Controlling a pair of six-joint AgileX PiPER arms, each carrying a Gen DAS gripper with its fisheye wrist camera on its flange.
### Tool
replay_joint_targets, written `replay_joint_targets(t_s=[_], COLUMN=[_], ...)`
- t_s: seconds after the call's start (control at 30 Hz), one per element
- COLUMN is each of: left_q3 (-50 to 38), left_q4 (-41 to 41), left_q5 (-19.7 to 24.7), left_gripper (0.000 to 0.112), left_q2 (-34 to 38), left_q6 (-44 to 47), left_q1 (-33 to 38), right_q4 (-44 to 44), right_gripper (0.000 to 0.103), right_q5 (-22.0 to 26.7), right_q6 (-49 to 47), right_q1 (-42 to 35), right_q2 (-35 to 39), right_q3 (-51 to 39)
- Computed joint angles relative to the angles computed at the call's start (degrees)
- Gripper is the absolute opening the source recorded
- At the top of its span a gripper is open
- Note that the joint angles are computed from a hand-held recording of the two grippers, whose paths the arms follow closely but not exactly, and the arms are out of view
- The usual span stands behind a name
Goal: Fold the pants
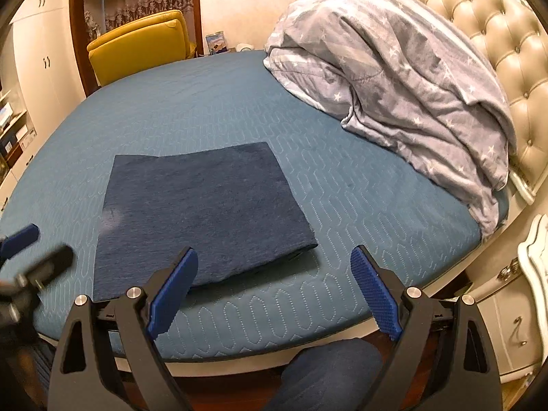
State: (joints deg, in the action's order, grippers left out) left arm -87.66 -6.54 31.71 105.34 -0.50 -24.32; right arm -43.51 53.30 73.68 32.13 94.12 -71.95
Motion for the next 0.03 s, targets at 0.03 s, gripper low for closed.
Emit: replay_joint_targets(t_s=[0.03], left_q3=[0.5], left_q4=[-0.1], left_q5=[-0.2], left_gripper=[0.101], left_q2=[0.6], left_q6=[-0.4], left_q1=[3.4], right_q4=[0.2], right_gripper=[0.087], right_q5=[-1.9], right_q6=[0.1], right_q1=[-0.9], right_q2=[0.2], right_q3=[0.9])
